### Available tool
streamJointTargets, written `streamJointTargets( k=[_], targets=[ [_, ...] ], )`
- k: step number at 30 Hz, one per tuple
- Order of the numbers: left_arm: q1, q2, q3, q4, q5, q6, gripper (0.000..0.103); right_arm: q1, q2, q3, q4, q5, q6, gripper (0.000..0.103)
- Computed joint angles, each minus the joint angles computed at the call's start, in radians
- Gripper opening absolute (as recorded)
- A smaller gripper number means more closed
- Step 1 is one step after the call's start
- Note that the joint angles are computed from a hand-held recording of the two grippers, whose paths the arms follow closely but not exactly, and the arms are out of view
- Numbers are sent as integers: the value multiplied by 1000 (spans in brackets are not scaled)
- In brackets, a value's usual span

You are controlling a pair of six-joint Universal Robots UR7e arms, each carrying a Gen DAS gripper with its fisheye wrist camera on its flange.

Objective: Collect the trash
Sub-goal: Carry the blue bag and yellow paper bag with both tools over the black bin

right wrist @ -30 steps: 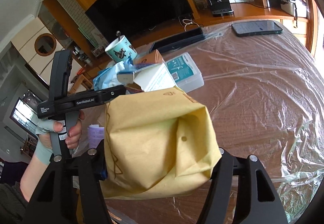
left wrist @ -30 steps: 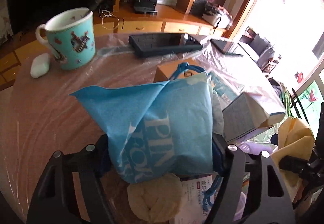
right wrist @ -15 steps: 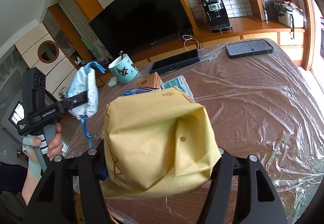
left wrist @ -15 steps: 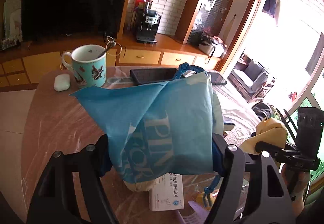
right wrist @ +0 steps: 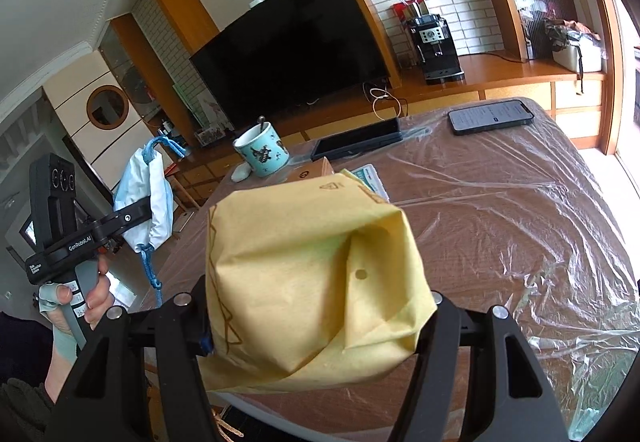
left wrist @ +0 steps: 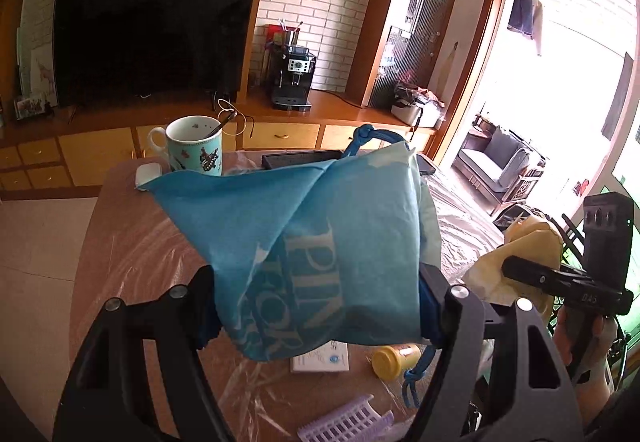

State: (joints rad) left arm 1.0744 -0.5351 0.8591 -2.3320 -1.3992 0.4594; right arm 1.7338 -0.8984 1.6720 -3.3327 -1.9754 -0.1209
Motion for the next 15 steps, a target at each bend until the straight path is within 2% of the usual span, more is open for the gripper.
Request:
streamJointTargets(
  k=[5,10,15],
  targets=[
    [-6,-100,168,-75,-17,19,75,14,-38,66,-24,30,-14,62],
    [-21,-206,364,-164,1,65,75,43,-56,124,-47,3,-40,62],
    [-25,-264,467,-169,1,68,75,64,-63,170,-57,-15,-44,62]
  ],
)
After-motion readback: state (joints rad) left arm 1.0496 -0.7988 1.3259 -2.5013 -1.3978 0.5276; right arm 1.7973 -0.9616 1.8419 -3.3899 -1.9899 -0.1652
